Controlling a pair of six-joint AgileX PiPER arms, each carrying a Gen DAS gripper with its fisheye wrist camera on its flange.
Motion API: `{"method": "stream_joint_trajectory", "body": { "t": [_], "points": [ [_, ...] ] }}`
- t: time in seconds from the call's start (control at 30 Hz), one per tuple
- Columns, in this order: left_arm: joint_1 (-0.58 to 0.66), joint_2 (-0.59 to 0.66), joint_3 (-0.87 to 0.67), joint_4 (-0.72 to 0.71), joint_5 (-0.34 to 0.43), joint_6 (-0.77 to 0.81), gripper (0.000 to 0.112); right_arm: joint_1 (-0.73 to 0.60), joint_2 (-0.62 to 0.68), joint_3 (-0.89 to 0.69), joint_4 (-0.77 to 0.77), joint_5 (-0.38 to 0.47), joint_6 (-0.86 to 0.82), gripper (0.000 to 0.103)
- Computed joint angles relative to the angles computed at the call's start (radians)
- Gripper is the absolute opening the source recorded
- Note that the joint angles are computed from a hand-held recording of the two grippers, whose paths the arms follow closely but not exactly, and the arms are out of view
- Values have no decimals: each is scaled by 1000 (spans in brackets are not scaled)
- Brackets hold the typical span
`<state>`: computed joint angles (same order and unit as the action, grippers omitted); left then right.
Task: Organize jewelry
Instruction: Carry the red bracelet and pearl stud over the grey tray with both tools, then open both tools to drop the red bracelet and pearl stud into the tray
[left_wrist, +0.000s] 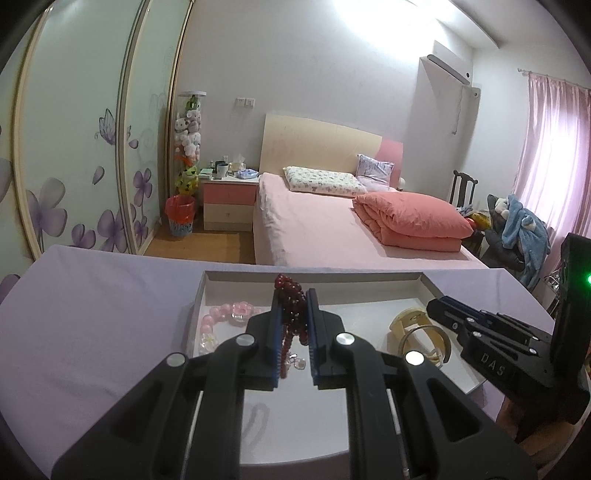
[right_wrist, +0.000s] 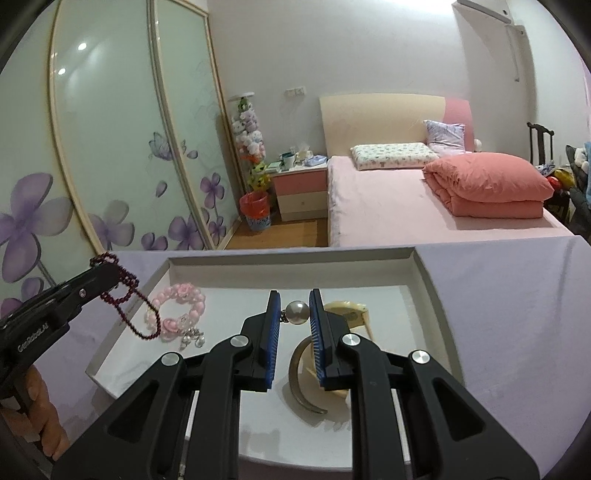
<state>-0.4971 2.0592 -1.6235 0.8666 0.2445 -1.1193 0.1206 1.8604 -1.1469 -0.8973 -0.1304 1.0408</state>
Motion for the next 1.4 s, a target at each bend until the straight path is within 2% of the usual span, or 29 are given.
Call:
{"method": "stream_joint_trajectory", "body": {
  "t": [0.07, 0.1, 0.13, 0.17, 0.3, 0.4, 0.53, 0.63, 0.7, 1.1, 1.4],
  "points": [
    [4, 6, -7, -23, -1, 25, 13, -2, 1, 0, -70, -10, 67, 27],
    [3, 9, -11, -27, 1, 30, 13, -4, -6, 9, -45, -17, 45, 39],
    [3, 13, -17, -46, 4, 49, 13, -4, -10, 15, 19, -20, -17, 44],
    [2, 12, -15, -49, 3, 50, 13, -5, -12, 17, 53, -22, -51, 44],
    [3, 23, -25, -74, 3, 76, 13, -16, -19, 18, 31, -23, -30, 44],
    [6, 34, -36, -120, 1, 121, 13, -17, -20, 22, 80, -20, -80, 44],
    [8, 52, -57, -186, 12, 180, 14, -21, -12, 16, 68, -20, -68, 44],
    [13, 58, -67, -198, 16, 189, 20, -25, -8, 16, 71, -23, -71, 44],
    [12, 55, -58, -165, 16, 153, 24, -25, -8, 19, 86, -25, -86, 44],
    [14, 36, -16, -122, 12, 106, 24, -30, -10, 23, 86, -28, -90, 44],
    [0, -114, 227, 61, -61, -109, 25, -52, -119, 175, 148, -61, -204, 44]
  ]
}}
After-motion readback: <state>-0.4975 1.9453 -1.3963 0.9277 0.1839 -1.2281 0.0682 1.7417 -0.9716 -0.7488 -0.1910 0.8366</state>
